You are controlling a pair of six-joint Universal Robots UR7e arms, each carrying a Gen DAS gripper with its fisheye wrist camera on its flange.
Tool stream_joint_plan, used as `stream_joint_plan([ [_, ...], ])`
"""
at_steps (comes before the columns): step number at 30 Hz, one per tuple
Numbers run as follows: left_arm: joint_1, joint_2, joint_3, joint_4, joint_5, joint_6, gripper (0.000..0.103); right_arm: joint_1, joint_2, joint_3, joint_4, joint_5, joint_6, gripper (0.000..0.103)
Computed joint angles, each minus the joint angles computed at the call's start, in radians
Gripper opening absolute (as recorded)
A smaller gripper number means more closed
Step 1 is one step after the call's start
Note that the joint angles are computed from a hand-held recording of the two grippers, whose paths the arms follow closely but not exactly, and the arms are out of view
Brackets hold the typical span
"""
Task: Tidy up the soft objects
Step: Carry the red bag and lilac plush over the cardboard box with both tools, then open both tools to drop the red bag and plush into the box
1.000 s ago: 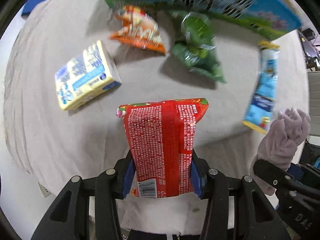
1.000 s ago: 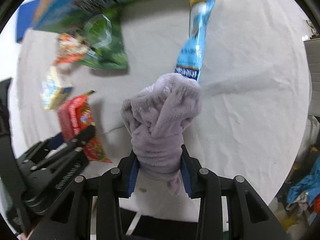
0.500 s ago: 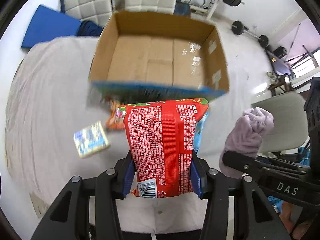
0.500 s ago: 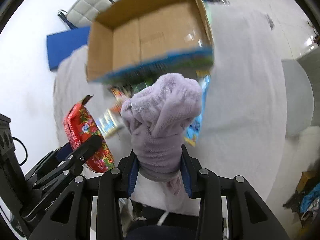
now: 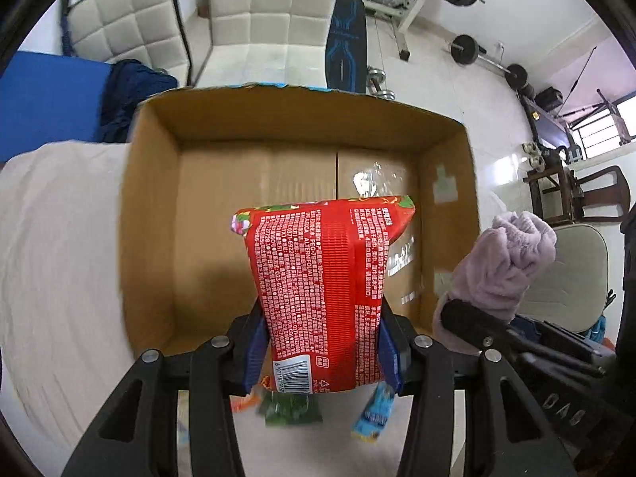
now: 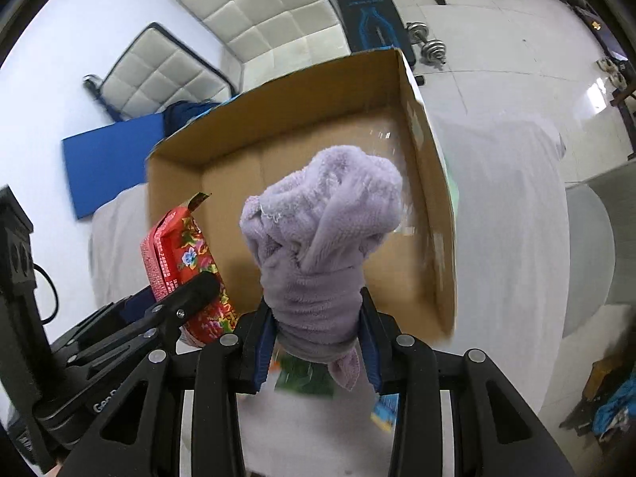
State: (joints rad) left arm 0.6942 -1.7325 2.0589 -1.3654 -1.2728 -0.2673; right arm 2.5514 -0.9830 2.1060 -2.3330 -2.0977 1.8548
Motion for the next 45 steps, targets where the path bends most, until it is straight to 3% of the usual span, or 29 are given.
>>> stream_joint_plan([
  [9, 0.109, 0.245, -0.004, -0.162, 0.01, 0.039, 0.044, -0.23, 0.045, 0.096, -0.126, -0.014, -0.17, 0.04],
  [16, 0.136, 0.308, -0.019, -0.184, 0.023, 0.046, 0.045, -0.306, 0.066, 0.102, -0.118, -0.025, -0.245, 0.041],
  [18, 0.138, 0.323, -0.025, -0.173, 0.02, 0.031, 0.045, -0.316, 0.07, 0.091, -0.091, -0.029, -0.259, 0.051],
  [20, 0.144, 0.333, -0.026, -0.178, 0.01, 0.022, 0.05, -0.31, 0.074, 0.069, -0.055, -0.038, -0.256, 0.054],
  [24, 0.125, 0.324, -0.022, -0.181, 0.006, 0.035, 0.077, -0.302, 0.078, 0.042, -0.007, -0.047, -0.259, 0.068],
  [27, 0.111, 0.303, -0.022, -0.166, 0.026, 0.038, 0.085, -0.294, 0.072, 0.038, 0.0, -0.037, -0.28, 0.082],
  [31, 0.102, 0.258, -0.012, -0.157, 0.068, 0.041, 0.097, -0.258, 0.065, 0.014, 0.085, -0.04, -0.229, 0.087],
  [32, 0.093, 0.233, -0.007, -0.15, 0.078, 0.04, 0.1, -0.249, 0.065, 0.009, 0.097, -0.037, -0.22, 0.095],
  [33, 0.094, 0.223, -0.007, -0.146, 0.084, 0.044, 0.101, -0.241, 0.068, -0.001, 0.107, -0.037, -0.218, 0.103],
  [45, -0.013, -0.025, 0.012, -0.01, 0.179, 0.036, 0.102, -0.095, 0.106, -0.079, 0.176, -0.025, -0.082, 0.103],
])
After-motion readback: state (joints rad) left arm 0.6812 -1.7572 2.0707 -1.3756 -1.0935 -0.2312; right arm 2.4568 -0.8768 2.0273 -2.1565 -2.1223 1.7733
